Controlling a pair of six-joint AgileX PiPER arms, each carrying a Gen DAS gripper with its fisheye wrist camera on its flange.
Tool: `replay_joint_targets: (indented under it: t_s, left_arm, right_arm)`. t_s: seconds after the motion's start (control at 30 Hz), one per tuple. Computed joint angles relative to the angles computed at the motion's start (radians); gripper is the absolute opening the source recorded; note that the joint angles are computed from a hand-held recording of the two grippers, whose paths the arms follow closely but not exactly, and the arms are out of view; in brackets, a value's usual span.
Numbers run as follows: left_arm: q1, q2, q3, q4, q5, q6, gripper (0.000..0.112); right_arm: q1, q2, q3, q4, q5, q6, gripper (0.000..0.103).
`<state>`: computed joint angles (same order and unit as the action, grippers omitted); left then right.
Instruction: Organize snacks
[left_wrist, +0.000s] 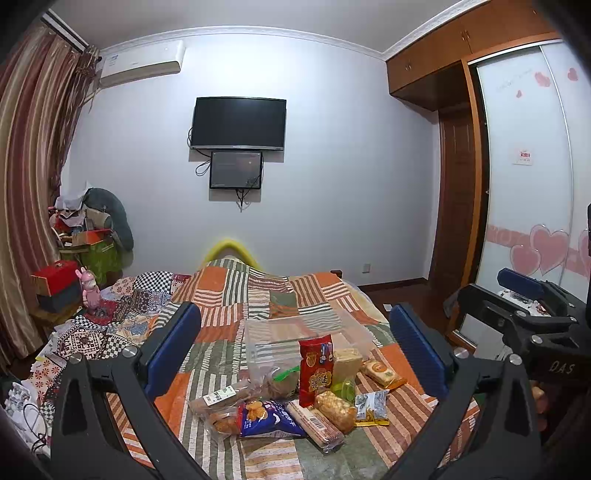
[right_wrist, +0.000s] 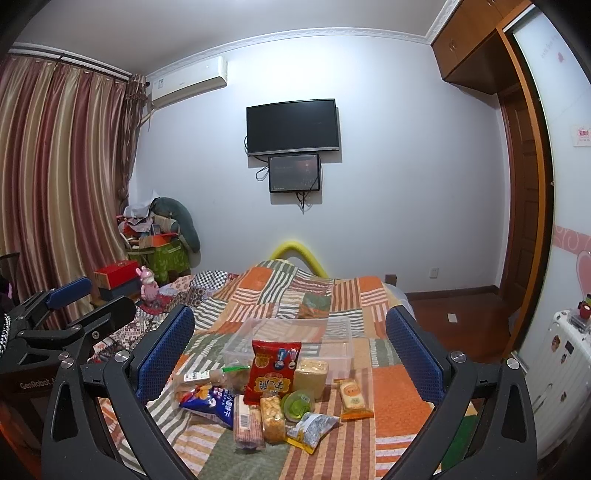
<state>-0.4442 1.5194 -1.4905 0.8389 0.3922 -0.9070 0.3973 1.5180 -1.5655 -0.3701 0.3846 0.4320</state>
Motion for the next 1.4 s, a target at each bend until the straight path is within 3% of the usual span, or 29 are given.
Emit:
replay_joint_targets:
  t_s: [1.4]
  left_arm:
    - [0.000, 0.019, -0.011, 0.010, 0.008, -0.021, 0.103]
  right_arm:
    - [0.007, -0.005, 0.010, 0.003, -0.007, 0.015, 0.103]
